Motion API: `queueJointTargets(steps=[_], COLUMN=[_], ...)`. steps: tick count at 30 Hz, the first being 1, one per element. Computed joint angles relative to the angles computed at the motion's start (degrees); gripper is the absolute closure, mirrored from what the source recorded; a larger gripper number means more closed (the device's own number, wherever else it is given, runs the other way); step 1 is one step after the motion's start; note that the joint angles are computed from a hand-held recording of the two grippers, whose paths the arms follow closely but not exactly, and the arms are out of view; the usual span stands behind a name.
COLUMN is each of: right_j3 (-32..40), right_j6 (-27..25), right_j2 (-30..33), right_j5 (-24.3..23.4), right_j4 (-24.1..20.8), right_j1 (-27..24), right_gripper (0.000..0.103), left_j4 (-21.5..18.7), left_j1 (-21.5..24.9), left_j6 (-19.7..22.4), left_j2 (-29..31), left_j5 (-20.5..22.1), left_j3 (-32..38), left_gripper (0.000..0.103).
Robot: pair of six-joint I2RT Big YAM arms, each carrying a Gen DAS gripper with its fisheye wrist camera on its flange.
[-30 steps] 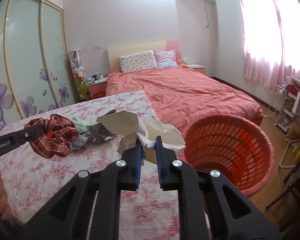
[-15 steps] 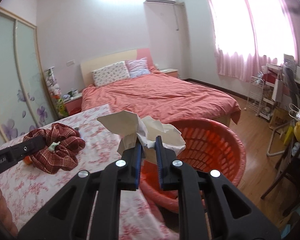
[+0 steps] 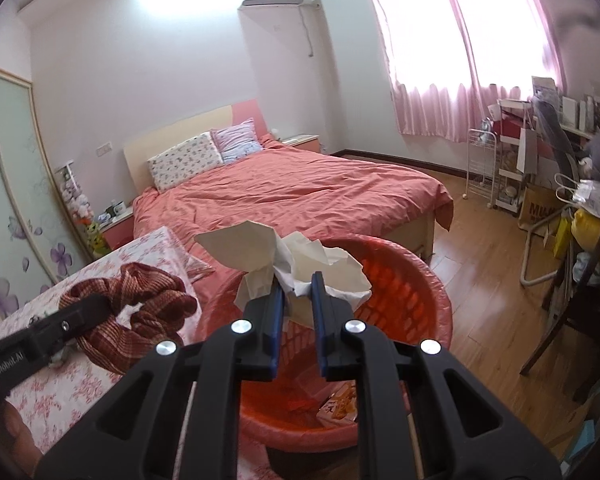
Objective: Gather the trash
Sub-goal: 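Carry the scrunchie and tissue over the orange basket and release both, then move both tools back to the bed toward the remaining cloth items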
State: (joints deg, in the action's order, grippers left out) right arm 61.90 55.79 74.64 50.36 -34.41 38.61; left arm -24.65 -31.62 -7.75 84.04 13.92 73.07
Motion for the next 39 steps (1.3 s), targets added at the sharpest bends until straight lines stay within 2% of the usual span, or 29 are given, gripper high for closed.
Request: queueJointTargets(steps=[14,19,20,22,28,32,35,39], right_j3=[-2.91,-3.96,-4.04,-4.41,-3.37,-1.63,-0.01,3.23], right_j6=[-1.5,-2.05,-2.02,-1.59,-0.52,-2.25,-3.98,-6.29], right_j2=[-0.87,-1.04,-1.07,-1.26,-0.71,0.51,1.61,3.99], right_j5=[-3.1,-4.21,-4.27,-3.92,-1.75,-1.25,-1.9,-3.28], right_j4=[4.52,6.0,5.88,5.53,2.08,1.0,1.26,1.46], right_j1=[-4.66,-6.01,-6.18,-6.23,-4.72,-3.24,-2.0,-0.36], right_gripper=[0.087,0.08,0.076,0.069,0.056,0.055,0.055,0.055], left_j4=[-2.31,-4.34,-5.03,-5.84,-6.21,-5.88,-5.46,-5.22], left_j1=[-2.93,-3.33,-3.38,-3.31,-2.55,-1.19,0.46,3.82], left_j6=[-0.43,-0.33,-0.28,-0.21,-0.12,0.88,2.38,2.66], left_j2=[6.23,8.39,8.82,9.12,7.22,4.52,2.62,0.37], left_j5=[0.04,0.27,0.39,0.4,-2.56,-5.63,-8.16,-9.45], left_j3=[5.37,7.02,7.35,7.42,5.5,2.92,1.09,-1.06], left_gripper=[0.088,0.084,0.082,0.071,0.06,0.053,0.052,0.051])
